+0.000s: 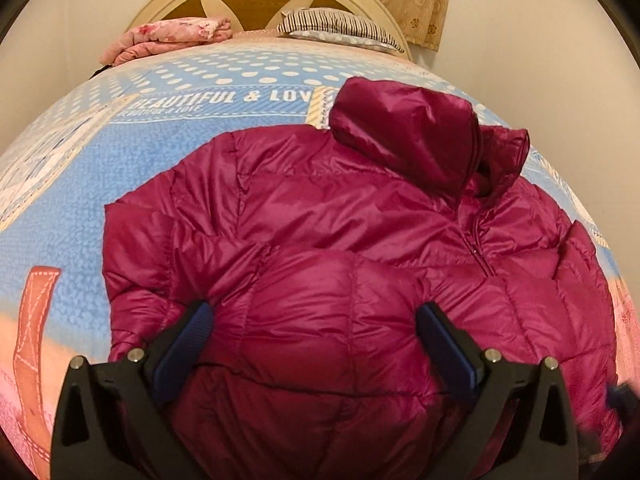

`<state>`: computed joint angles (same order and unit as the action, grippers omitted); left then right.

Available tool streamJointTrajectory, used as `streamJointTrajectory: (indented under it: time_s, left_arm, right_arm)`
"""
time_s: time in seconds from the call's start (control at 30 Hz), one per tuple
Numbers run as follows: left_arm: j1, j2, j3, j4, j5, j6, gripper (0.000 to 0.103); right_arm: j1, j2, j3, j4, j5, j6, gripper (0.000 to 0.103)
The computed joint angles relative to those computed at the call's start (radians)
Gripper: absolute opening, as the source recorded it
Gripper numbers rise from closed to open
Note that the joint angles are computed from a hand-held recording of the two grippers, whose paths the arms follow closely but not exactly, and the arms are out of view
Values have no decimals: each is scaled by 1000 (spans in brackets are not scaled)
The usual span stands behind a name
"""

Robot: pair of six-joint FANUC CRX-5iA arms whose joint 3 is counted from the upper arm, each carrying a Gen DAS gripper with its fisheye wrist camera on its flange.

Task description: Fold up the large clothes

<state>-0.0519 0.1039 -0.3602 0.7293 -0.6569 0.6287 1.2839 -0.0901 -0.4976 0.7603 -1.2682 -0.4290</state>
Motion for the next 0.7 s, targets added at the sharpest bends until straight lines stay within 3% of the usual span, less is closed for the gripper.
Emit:
streamJointTrajectory:
  time_s: [0.07, 0.17, 0.23, 0.33, 0.47, 0.57, 0.7]
  left_arm:
    - [-3, -9, 2, -33, 13, 29, 103]
    - [-8, -77, -25, -115, 39, 64, 103]
    - [-9, -145, -81, -88, 61, 1, 103]
    - [-4, -242, -191, 95, 50, -195, 103]
    - [-24, -280, -238, 83, 82, -242, 103]
    - [-27, -236, -205, -58, 89, -126, 103]
    - [-23, -203, -169, -100, 48, -65, 103]
  right_arm:
    - [-13, -17, -52, -24, 75, -34, 69]
    - [-8, -14, -58, -11, 68, -47, 69]
    - [-4, -7, -57, -8, 60, -46, 70]
    - [-5, -7, -66, 1, 68, -58, 70]
    - [2, -3, -64, 4, 62, -66, 70]
    - [7, -4, -65, 8, 62, -76, 70]
    - [10, -7, -70, 15, 63, -88, 70]
